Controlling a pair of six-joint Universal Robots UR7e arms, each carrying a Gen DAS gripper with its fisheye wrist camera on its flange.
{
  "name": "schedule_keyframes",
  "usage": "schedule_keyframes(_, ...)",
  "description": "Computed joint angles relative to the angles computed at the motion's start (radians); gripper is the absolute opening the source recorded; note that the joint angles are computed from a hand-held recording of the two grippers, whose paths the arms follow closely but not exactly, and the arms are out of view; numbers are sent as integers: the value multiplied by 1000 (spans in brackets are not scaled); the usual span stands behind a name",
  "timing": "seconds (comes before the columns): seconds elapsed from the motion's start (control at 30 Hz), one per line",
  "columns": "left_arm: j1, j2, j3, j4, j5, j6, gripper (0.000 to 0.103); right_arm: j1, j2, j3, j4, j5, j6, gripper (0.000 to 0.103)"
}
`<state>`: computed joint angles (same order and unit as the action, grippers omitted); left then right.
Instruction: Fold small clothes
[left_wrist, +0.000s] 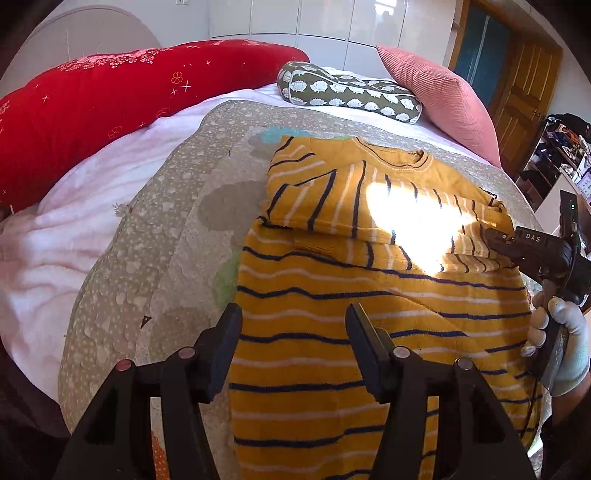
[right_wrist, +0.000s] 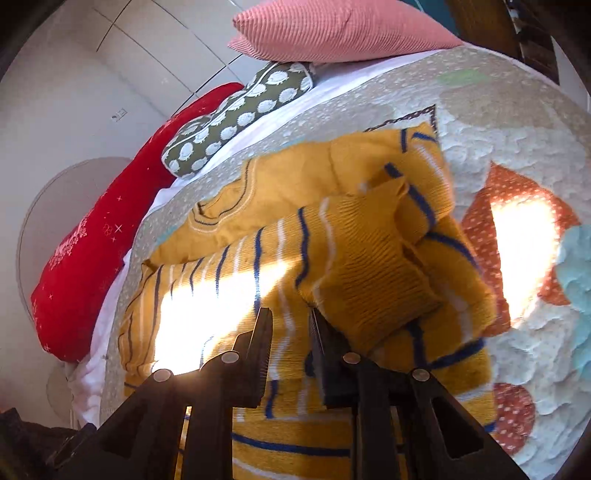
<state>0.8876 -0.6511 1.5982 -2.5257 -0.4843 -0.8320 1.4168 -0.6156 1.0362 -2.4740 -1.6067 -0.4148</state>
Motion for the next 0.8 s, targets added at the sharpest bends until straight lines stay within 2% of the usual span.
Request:
schedule_keyframes(0.13, -1, -19, 38, -30, -3, -19, 57, -4, -32, 27, -62, -68, 15, 22)
schedule_keyframes(0.17, -4, -22, 44, -23, 2, -30, 57, 3, -38, 45, -109, -124, 5, 21)
schedule_keyframes(0.23, -3, -27, 57, -19, 0, -42, 58, 0, -69, 86, -150, -144, -17, 22)
schedule_keyframes(0.43, 14, -26, 76, 31, -32, -106, 58, -34, -236, 333, -264, -67, -56, 34)
schedule_keyframes(0.57, 27, -12, 82, 42, -67, -120, 58, -62, -312, 475, -323, -63, -81, 35)
schedule_keyframes(0.63, 21, -4, 87, 51, -46, -117, 58, -78, -334, 522, -332, -73, -83, 35)
schedule_keyframes(0.73, 12, -5, 106, 33, -39, -101, 60, -109, -373, 592, -338, -28, -104, 36)
schedule_keyframes(0.8, 11, -11, 123, 6, -43, -92, 61, -114, -393, 630, -358, -26, -128, 36)
